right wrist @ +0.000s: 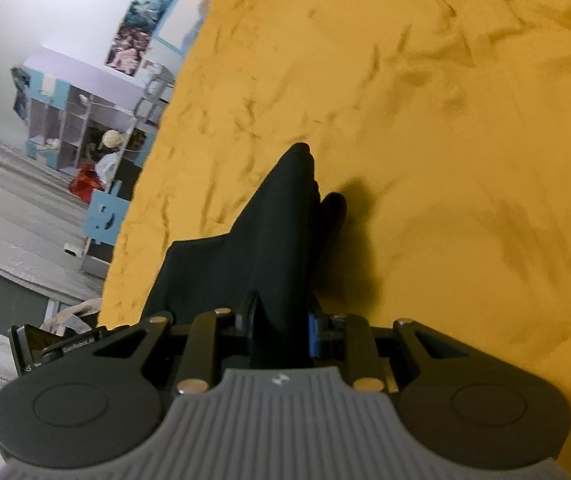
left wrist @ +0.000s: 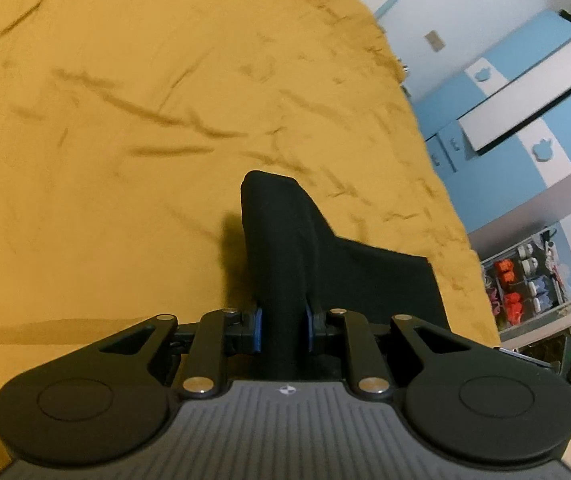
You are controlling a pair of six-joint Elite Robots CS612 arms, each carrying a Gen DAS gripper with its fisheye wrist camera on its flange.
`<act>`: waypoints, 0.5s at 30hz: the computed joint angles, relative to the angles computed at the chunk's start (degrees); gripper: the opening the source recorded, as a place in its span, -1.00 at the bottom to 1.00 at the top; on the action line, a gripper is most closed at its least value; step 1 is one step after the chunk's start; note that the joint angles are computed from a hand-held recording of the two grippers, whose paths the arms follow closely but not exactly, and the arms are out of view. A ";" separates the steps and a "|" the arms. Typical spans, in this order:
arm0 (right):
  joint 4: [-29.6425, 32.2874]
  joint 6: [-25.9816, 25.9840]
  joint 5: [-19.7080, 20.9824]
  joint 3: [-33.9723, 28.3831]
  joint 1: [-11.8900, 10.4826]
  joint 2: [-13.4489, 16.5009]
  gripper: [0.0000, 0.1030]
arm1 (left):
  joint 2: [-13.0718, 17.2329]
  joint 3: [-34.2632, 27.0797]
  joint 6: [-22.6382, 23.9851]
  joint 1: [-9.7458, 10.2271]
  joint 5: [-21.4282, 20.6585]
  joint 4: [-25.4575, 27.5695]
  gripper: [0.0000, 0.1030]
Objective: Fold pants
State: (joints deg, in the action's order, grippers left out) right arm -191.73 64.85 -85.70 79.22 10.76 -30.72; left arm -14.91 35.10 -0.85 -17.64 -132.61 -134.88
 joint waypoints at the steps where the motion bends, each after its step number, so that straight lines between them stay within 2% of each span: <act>1: 0.33 0.04 0.18 -0.20 -0.08 0.29 -0.63 | 0.49 -0.51 -0.08 0.12 -0.21 0.69 -0.58; 5: 0.11 0.52 1.05 -0.32 -0.32 1.04 -0.64 | 2.08 -2.38 -1.14 0.53 -1.79 2.43 -0.54; 7: 1.01 -0.82 0.38 -0.15 -0.20 0.69 -0.61 | 1.65 -1.81 -0.86 0.58 -1.57 2.25 -0.48; 11: 6.23 -7.59 -5.89 0.45 0.77 -1.53 -0.37 | 0.01 -0.11 0.66 0.40 1.56 0.66 -0.42; 15: 9.14 -11.84 -12.48 0.92 1.64 -3.33 -0.36 | -2.46 3.85 -0.88 -0.03 6.32 -7.62 -0.43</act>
State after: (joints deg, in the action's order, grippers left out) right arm -182.59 53.01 -98.18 80.14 12.39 -34.04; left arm -17.37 38.94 -1.73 -17.67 -126.29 -142.50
